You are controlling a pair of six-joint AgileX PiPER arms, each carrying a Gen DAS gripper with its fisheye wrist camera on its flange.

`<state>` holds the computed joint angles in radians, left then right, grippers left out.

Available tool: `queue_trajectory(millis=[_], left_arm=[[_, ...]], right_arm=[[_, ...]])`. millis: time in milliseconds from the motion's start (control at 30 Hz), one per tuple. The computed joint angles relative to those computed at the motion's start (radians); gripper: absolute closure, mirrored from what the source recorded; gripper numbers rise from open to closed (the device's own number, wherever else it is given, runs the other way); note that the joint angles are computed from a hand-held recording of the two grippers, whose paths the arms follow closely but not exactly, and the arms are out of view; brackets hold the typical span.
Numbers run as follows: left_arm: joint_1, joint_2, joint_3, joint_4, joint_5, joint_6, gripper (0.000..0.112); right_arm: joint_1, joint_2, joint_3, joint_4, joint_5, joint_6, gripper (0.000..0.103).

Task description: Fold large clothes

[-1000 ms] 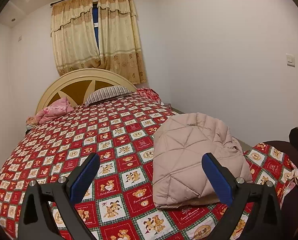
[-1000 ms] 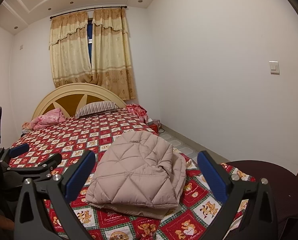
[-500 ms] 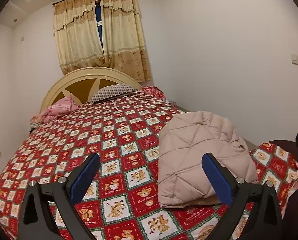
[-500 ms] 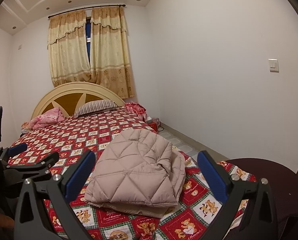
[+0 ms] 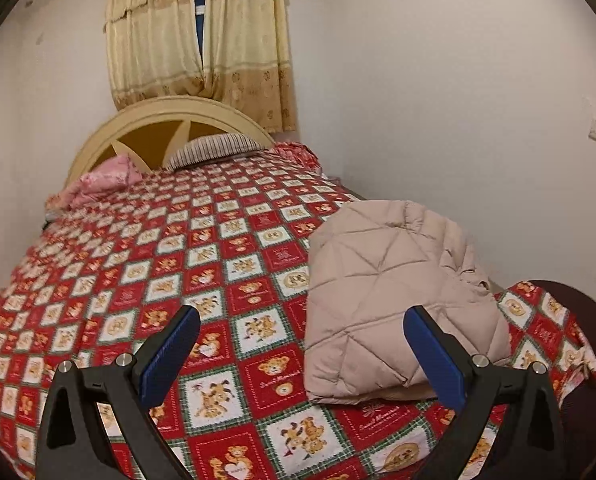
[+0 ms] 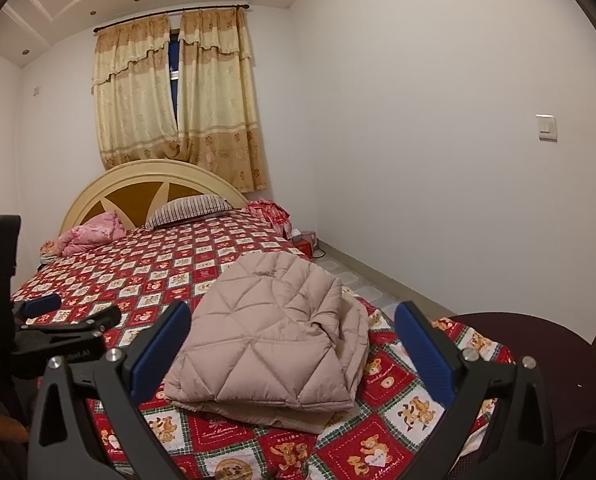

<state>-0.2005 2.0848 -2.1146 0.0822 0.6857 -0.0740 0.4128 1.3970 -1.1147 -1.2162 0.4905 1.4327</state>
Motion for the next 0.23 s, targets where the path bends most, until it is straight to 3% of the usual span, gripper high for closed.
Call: queue_trajectory(millis=[233], left_arm=[[0.029,0.042,-0.059,0.013,0.017,-0.027,0.01]], right_arm=[[-0.041,0.019,-0.009,0.115,-0.016,-0.058,0.0]])
